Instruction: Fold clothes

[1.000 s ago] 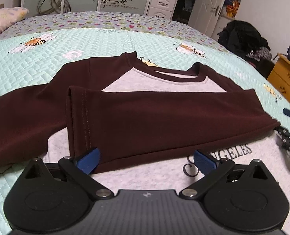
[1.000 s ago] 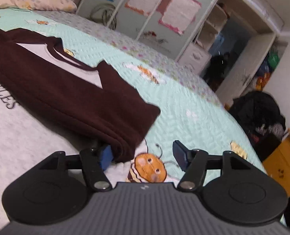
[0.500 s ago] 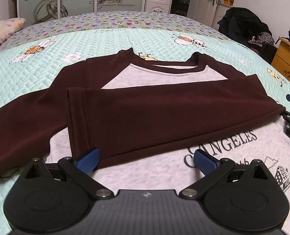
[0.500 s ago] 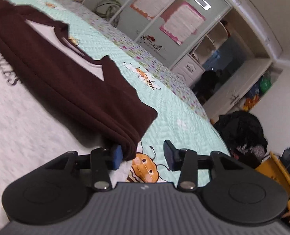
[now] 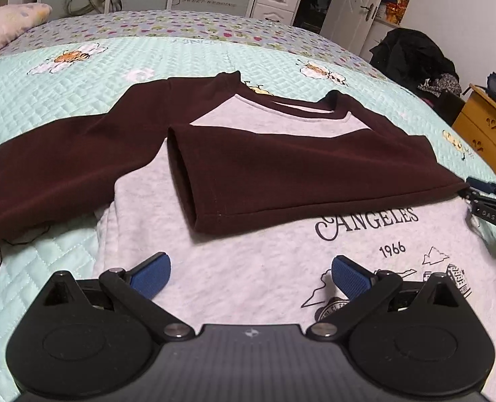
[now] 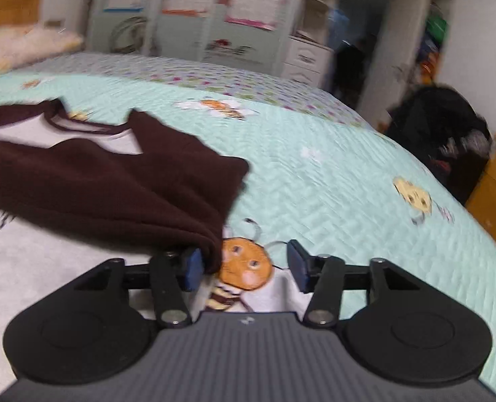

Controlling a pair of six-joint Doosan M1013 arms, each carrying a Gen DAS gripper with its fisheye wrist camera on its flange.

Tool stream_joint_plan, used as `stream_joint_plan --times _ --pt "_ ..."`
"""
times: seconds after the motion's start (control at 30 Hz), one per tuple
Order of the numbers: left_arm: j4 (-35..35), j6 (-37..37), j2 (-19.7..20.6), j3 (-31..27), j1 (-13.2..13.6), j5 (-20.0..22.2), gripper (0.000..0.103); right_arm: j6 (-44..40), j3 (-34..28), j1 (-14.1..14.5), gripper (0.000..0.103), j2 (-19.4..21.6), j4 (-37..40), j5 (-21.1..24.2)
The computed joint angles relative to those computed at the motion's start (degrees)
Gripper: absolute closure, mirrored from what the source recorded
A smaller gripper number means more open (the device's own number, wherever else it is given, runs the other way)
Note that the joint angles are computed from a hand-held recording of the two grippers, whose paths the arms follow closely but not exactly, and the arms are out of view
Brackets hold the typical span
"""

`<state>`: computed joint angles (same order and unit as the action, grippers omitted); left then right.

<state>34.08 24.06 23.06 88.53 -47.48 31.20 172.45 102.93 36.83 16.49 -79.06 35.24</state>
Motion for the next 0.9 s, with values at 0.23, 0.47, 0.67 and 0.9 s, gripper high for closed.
stream_joint_plan --times 0.23,0.47,0.67,0.9 --pt "-2.4 2.6 0.4 -1.4 0.1 2.0 0.001 -4.9 0.3 -0.2 0.054 -0.4 1.2 -1.6" --pt "-5.1 1.0 -1.1 -0.3 1.3 -2.9 0.001 -8.0 2.7 -0.7 0.052 -4.2 6.1 -6.2" --pt "-3.0 2.0 0.2 -3.0 1.7 -4.2 0.001 12.5 3.4 -1.6 0.051 -6.1 -2.8 -9.7" --pt "-3.4 6.3 4.5 -8.5 1.7 2.0 0.001 -14.2 -7.7 -2.8 0.09 1.7 13.3 -9.6"
